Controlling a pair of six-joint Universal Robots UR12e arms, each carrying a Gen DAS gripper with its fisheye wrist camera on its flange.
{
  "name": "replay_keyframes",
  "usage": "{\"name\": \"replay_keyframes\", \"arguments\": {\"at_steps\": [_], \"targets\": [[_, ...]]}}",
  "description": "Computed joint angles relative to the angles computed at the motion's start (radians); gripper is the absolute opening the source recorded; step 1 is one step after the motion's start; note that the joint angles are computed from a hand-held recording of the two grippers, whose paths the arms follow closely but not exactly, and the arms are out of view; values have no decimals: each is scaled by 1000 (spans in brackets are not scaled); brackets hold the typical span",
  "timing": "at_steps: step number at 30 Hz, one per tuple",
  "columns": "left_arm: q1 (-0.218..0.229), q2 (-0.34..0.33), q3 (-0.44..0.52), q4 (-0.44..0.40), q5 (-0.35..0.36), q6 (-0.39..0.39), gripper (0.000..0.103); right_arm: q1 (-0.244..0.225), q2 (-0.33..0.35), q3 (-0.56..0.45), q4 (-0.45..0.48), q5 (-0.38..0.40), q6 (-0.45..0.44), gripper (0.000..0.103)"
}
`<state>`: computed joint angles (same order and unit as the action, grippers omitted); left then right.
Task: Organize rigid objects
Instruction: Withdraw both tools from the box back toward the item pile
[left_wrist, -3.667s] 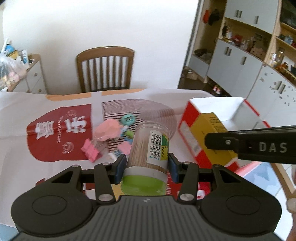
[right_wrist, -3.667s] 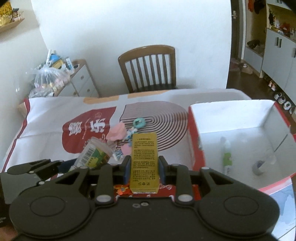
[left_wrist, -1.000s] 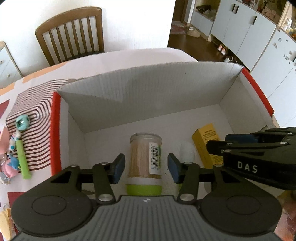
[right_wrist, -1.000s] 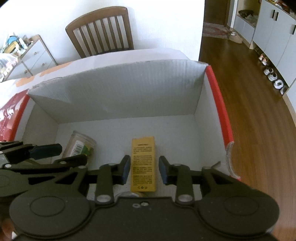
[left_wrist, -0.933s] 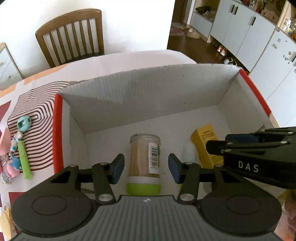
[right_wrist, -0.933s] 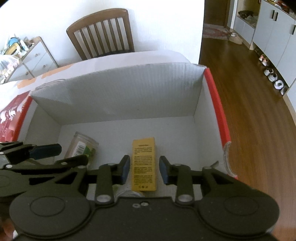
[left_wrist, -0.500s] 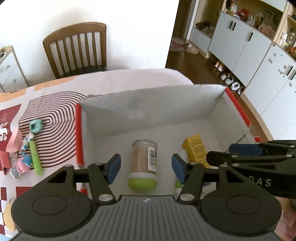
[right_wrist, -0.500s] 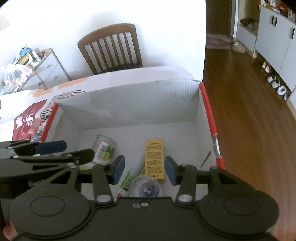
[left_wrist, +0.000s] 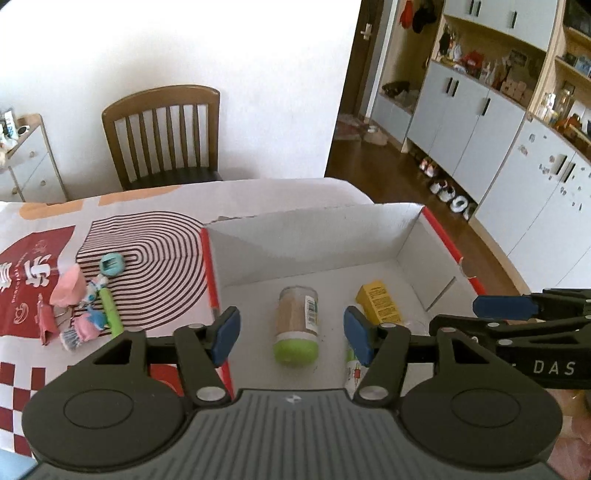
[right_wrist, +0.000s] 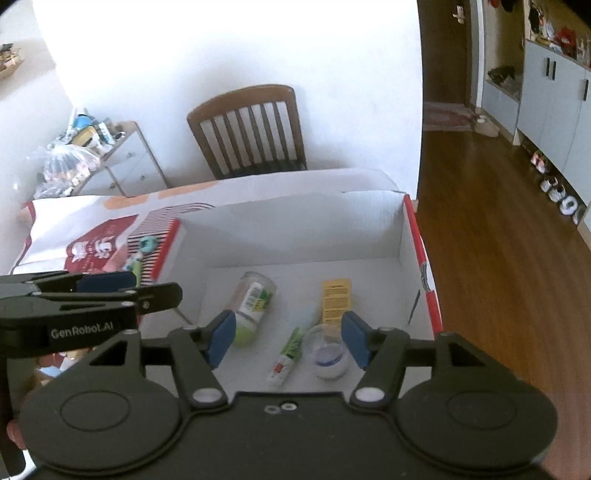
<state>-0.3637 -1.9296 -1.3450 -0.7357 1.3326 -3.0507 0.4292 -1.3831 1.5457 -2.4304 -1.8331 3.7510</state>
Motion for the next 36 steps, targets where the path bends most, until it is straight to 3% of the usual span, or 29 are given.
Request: {"name": "replay_keyframes", "arguments": {"at_steps": [10, 14, 19, 22, 36], "targets": [[52, 81, -97, 68, -72, 40, 67, 61, -1, -7, -44, -40, 48, 79], [78, 113, -138, 93, -98, 52, 75, 94, 8, -19, -71, -75, 44, 86], [116, 149, -185, 110, -127, 66, 76, 132, 25, -35, -106, -110, 28, 95], [141, 170, -215, 128, -144, 78, 84, 156, 37, -42, -143, -140, 11, 102], [257, 219, -296, 135, -196, 148, 84, 240, 147, -157, -175, -201, -28, 103]]}}
